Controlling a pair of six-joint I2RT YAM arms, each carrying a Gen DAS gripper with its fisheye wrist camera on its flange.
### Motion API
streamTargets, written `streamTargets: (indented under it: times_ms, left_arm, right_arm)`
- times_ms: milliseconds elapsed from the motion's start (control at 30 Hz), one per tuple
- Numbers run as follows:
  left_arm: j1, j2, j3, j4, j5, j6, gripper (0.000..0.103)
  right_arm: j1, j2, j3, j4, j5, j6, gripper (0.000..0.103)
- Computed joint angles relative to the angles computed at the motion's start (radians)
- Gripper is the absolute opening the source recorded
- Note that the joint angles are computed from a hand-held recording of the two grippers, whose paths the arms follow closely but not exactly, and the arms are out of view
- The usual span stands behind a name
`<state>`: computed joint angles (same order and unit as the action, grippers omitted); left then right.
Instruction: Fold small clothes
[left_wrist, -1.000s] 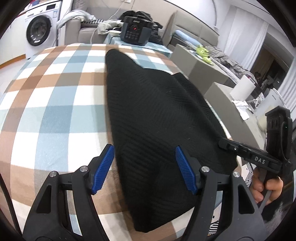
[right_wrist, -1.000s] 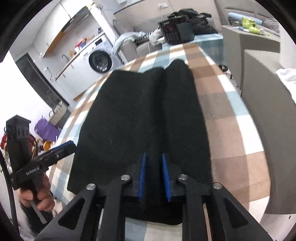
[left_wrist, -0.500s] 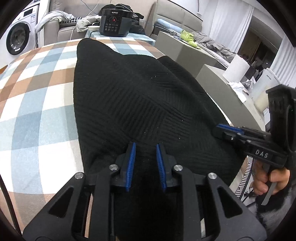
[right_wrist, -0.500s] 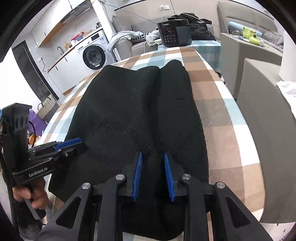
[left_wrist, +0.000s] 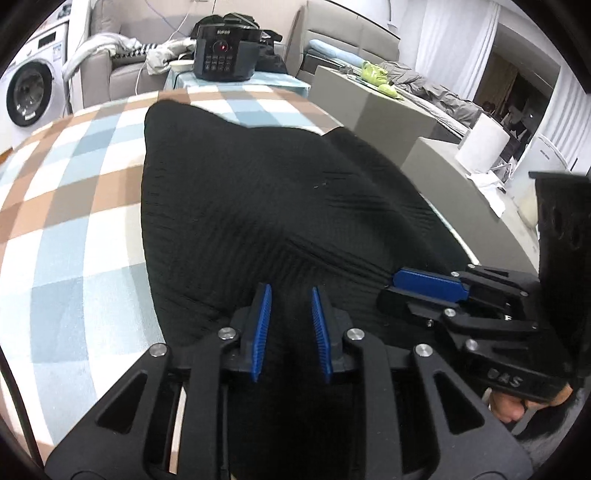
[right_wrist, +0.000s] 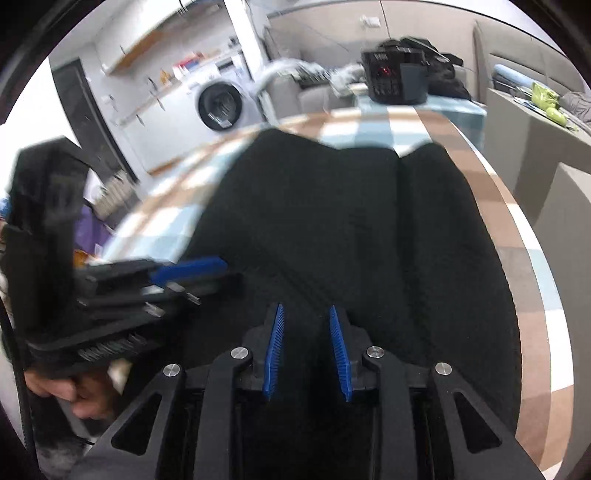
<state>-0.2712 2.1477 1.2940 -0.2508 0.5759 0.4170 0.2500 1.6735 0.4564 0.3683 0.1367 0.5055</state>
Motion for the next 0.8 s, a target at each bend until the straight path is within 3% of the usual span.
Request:
streamTargets:
  times_ms: [133,200,333,433,567,800]
  left_arm:
    - [0.046,-0.004,0.002,-0.022,0.036,0.02,0.018]
    - [0.057,-0.057,-0.057,-0.002,0.029,0.026,0.019]
    - [0.076,-0.185,-0.208,0.012,0.065,0.067,0.022]
    - [0.067,-0.232,-0.303,0.015,0.071,0.109,0.023]
    - [0.045,-0.258,-0.403,0.12,0.027,0.098,0.024]
    - [0.088,-0.287,-0.441,0.11,0.018,0.111,0.024]
  right_arm:
    - [0.03,-0.066,-0.051,-0.023,0.073,-0.025,0.023]
    - [0.069,-0.128,-0.073,-0.097,0.152,0.01,0.025]
    - [0.133,-0.273,-0.188,-0.069,0.129,0.069,0.03]
    - [0.23,-0.258,-0.211,-0.031,0.156,0.08,0.03]
    - [0.283,-0.209,-0.237,0.023,0.218,0.096,0.029]
    - [0.327,-0.464,-0.359,-0.168,0.352,0.236,0.029]
